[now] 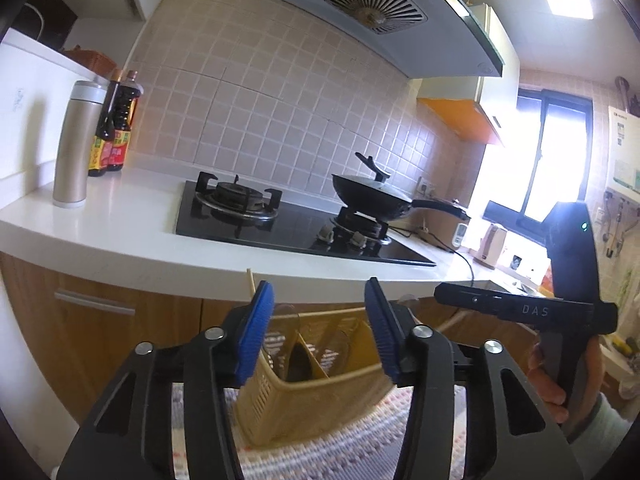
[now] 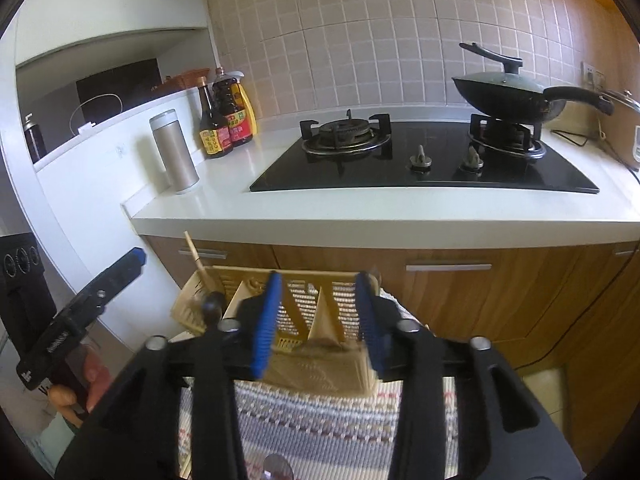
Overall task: Organize utensils
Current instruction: 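Move both grippers back down to the last chopsticks and clear spoon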
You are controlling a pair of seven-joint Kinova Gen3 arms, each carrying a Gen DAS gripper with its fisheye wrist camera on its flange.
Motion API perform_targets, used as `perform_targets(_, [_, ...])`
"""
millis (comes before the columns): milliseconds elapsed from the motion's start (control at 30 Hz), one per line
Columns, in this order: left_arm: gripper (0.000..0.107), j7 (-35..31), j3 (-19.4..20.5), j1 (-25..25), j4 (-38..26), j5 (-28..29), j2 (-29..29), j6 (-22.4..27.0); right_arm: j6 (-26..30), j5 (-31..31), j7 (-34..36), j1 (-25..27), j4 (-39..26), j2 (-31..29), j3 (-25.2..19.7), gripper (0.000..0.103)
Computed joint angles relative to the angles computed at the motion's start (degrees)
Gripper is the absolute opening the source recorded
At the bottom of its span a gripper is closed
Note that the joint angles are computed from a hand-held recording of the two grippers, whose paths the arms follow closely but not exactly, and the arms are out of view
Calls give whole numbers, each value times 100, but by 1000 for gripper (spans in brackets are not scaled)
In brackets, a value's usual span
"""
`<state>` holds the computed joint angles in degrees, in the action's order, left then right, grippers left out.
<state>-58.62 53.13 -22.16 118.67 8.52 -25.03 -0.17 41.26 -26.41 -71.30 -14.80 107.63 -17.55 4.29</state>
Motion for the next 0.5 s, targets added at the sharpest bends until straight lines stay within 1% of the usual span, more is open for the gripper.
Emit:
perform_targets(33, [51, -13, -229, 265, 11, -8, -2, 80, 17, 63, -53, 44, 30, -107, -45, 38])
perform_targets(133, [52, -28, -679, 793, -98, -75, -26, 497, 217, 161, -151, 51, 26, -343, -31, 38])
perform_targets(167, [54, -12, -740, 865, -123, -113, -81, 597, 279, 174, -152, 27, 22, -418, -6, 38])
perform_targets(200, [58, 18, -750, 873, -170, -152, -171, 738, 336, 207, -167, 15, 16, -489, -5, 38])
perform_targets(233, [58, 50, -772, 897, -238, -191, -248, 908, 390, 278, -216, 29, 9, -575, -53, 38])
perform_targets(300, [59, 111, -926, 1110, -280, -241, -288, 1049, 508, 404, -301, 23, -24, -683, -121, 38])
perform_targets(367, [61, 164, -1115, 1373, -335, -279, -256, 1210, 781, 568, -469, 73, -125, -722, -244, 38])
perform_targets(500, [65, 314, -1398, 1824, -605, -406, -125, 2015, 1611, 805, -651, 25, -302, -601, -357, 39])
